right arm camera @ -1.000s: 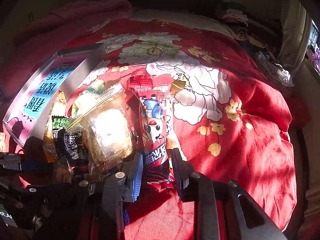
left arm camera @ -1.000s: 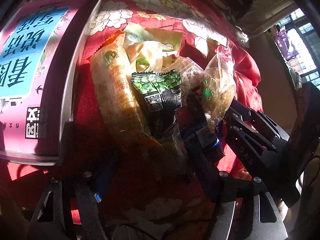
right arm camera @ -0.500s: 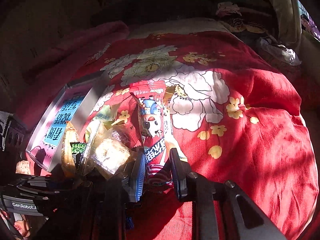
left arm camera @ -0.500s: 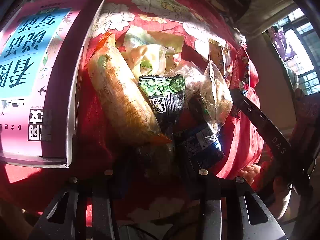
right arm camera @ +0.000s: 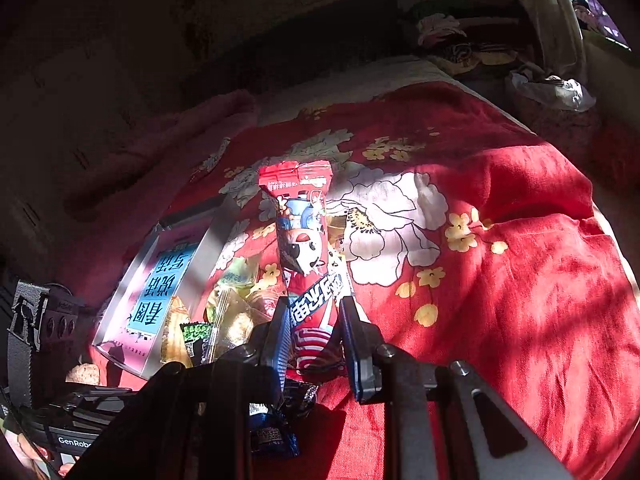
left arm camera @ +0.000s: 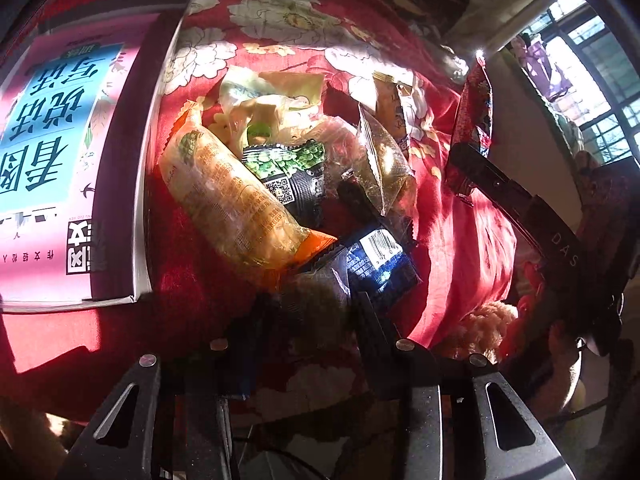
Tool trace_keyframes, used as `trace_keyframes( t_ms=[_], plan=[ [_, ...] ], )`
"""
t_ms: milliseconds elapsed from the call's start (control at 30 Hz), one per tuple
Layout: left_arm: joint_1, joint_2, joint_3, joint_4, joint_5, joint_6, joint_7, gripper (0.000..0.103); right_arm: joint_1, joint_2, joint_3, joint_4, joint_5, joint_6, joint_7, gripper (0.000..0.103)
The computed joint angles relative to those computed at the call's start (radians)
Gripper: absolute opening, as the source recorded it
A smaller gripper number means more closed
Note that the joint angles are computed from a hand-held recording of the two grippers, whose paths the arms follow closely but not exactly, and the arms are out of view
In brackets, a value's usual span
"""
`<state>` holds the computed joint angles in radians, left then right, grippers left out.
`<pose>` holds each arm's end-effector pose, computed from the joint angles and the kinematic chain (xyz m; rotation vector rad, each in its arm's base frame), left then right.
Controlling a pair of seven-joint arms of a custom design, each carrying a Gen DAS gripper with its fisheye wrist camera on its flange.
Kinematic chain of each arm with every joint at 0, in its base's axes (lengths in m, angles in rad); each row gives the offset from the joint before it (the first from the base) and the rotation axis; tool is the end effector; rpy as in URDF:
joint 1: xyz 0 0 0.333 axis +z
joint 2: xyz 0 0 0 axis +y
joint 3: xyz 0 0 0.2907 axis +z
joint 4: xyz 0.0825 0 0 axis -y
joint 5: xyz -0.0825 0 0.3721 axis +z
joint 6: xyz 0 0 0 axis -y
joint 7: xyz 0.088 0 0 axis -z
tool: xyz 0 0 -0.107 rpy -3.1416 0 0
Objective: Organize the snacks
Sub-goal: 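Grasp the red cartoon candy bar with the right gripper while the left grasps a small clear green-snack packet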
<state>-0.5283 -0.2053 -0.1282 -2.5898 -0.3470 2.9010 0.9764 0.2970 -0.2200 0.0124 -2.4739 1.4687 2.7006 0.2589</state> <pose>0.3800 -0.2667 0.3683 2.3510 -1.8274 0.8044 0.4523 0.1092 0.3818 -1.8299 1.2632 -0.1067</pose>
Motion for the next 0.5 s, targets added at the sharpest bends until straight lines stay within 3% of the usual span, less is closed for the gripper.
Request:
trace_keyframes(
  t_ms=[267,500],
  plan=[
    [-0.037,-0.051,0.022,-0.04,-0.02,0.004,0.02,0.042,0.023,-0.061,0.007,-0.046,0.031,0.016,-0.036,0.024],
    [-0.038,-0.118,0.033,-0.104,0.031,0.005,-0.034,0.042,0.043,-0.105,0.01,-0.074,0.053,0.034,-0.058,0.024]
  ],
)
